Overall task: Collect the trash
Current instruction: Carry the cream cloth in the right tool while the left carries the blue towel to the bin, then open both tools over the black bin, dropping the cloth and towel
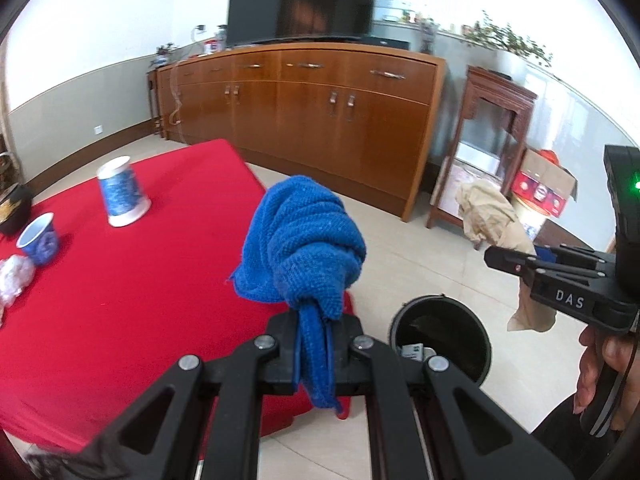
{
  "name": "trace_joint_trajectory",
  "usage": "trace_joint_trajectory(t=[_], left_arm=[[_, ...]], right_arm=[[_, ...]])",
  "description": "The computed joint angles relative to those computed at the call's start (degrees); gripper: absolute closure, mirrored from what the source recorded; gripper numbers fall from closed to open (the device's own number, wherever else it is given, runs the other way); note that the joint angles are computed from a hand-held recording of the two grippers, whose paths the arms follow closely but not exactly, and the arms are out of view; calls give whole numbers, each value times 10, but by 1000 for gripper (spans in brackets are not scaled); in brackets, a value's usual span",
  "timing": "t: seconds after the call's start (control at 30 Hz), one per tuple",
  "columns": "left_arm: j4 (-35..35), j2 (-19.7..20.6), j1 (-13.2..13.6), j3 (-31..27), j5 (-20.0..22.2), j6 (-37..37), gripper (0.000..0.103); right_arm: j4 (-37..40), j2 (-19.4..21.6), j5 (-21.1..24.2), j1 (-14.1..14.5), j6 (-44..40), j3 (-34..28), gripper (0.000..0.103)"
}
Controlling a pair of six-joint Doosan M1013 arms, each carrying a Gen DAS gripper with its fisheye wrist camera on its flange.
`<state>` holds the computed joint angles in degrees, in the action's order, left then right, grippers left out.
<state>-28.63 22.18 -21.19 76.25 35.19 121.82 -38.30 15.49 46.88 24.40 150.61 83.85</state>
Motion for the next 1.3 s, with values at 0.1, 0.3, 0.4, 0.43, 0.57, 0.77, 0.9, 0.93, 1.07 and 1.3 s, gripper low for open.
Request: trace_joint_trajectory(t=[0.1,0.3,0.4,0.43,0.57,0.77,0.9,0.93,1.07,1.3], left_arm=[[-10,1,-8,0,7,17,93],[-26,4,-25,0,26,45,93],[-33,6,-34,-1,33,58,93],[-38,8,-37,-1,36,64,93],[-56,14,-46,-2,50,80,93],[-52,25,-61,-5,70,78,93],[-35,34,-69,-10,81,61,93],[-30,38,-72,-13,87,55,93],[-15,50,-78,-19,103,42,93],[22,77,-94,-35,141,12,93]], right_arm=[[-7,-12,5,-3,16,18,71],[-15,-35,18,-8,45,53,71],[-16,-45,21,-13,55,70,71],[-15,-49,20,-15,59,77,71],[-7,-58,19,-23,59,95,71],[19,-63,8,-41,35,119,71],[45,-61,-2,-58,4,131,71],[53,-60,-4,-63,-4,134,71],[85,-55,-19,-77,-39,144,71],[150,-41,-42,-102,-120,160,71]])
